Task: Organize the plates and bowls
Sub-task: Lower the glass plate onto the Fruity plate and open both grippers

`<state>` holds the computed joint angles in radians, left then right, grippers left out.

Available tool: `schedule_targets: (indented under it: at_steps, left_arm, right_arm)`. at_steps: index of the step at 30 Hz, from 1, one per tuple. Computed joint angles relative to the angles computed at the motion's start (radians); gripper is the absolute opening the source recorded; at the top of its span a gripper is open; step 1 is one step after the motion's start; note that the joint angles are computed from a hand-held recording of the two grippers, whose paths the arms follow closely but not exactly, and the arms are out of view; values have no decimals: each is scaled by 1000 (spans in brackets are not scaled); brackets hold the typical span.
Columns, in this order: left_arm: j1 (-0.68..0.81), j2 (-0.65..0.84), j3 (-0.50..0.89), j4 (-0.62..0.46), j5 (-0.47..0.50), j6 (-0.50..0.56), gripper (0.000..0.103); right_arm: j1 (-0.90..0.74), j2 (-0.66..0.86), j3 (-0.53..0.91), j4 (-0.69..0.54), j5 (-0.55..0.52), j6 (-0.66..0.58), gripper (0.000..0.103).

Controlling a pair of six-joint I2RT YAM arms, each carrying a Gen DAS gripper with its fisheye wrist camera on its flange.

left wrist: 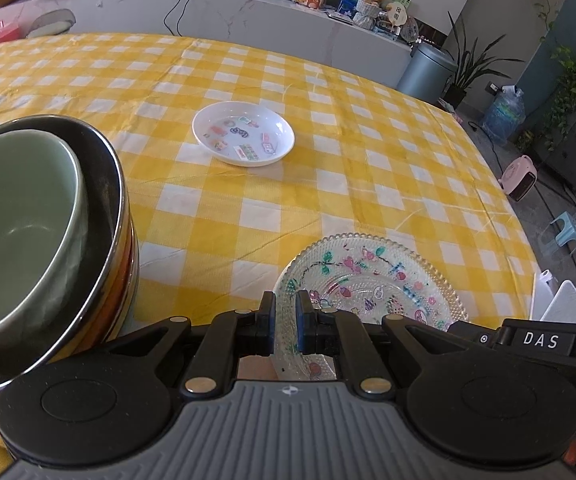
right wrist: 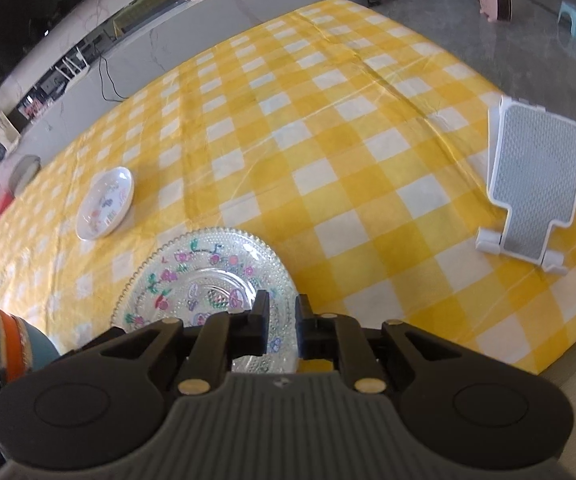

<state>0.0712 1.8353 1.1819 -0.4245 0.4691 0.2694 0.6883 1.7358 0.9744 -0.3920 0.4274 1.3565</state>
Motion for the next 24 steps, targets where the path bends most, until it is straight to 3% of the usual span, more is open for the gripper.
schedule_targets:
  at_steps: [5,13,16,19,24]
  left_arm:
    - [-7,-6,-12,15,-20,5,10]
    - [-12,-14,-14,18,-32,25,10]
    - [-2,-21,-15,26,-5,7,14]
    - [-1,-26,-6,22,-5,0,22]
    - [-21,-53,19,9,-51,10,32]
  right_arm:
    - [7,41,63,-82,9,-21,10]
    - [3,34,50,-67,-1,-8,10]
    - [0,27,44,-63,-1,0,16]
    - [12,9,32,-59,38,12,35]
    - [24,-24,2,-24,106,22,41]
